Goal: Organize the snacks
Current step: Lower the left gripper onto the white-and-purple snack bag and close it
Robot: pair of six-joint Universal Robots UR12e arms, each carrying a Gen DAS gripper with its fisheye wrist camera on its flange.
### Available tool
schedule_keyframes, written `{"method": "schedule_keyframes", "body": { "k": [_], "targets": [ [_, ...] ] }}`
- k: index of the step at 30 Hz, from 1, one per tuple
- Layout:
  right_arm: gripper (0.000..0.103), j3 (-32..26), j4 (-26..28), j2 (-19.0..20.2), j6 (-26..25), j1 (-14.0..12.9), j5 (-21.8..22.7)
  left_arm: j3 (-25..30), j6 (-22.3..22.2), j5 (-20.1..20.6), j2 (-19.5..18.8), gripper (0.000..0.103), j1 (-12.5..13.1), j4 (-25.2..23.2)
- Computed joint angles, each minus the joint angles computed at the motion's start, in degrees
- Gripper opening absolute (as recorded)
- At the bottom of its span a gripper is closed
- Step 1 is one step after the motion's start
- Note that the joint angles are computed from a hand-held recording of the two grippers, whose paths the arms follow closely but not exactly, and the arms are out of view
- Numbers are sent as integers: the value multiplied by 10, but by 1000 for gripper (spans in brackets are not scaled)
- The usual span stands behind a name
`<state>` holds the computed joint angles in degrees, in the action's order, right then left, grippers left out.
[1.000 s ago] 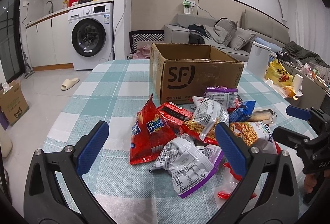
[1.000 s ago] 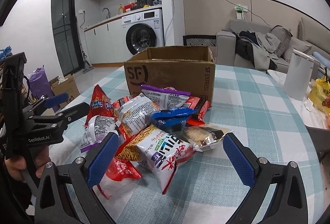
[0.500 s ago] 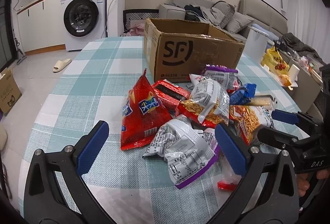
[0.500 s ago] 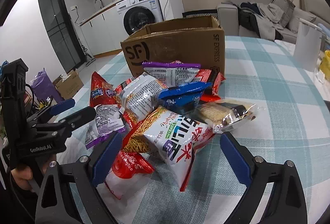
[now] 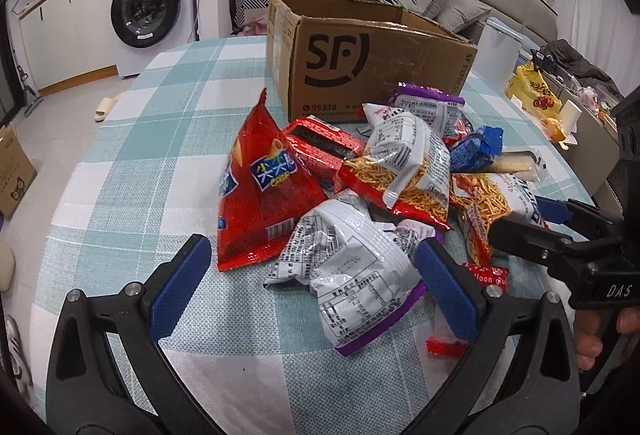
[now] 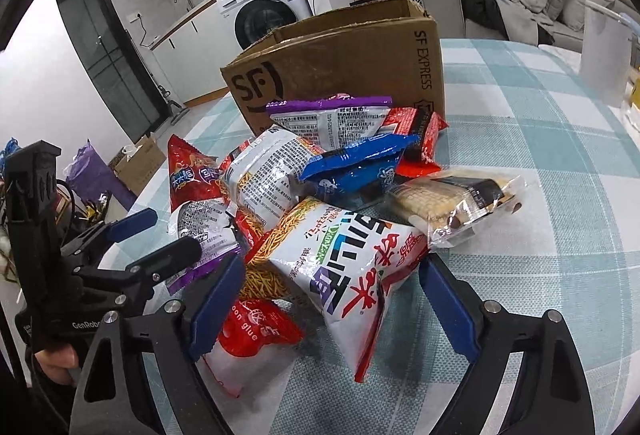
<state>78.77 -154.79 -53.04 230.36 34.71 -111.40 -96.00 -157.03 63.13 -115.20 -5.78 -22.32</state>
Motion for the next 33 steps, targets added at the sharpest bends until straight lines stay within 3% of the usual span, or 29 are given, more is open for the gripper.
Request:
{"method": "schedule_keyframes", "body": {
  "k": [5,16,19,21,24,25,33],
  "targets": [
    [91,3,-17,2,16,-6,23,2,18,2,0,102,-4,-14],
    [81,26,-85,0,43,-15,66,2,49,-18,3,100,-7,-35],
    [71,29,-94,0,45,-15,68,3,62,-17,4,93,-9,-44],
    [66,31,-99,-1,42,-14,66,5,69,-15,4,82,-11,-54],
    [62,37,-112,-3,40,-13,68,7,71,-16,3,78,-11,-58],
    [46,37,-112,-3,39,-13,69,7,72,-19,3,77,-10,-60],
    [42,44,-127,-5,25,-10,72,1,74,-37,6,60,-5,-52]
  ]
}}
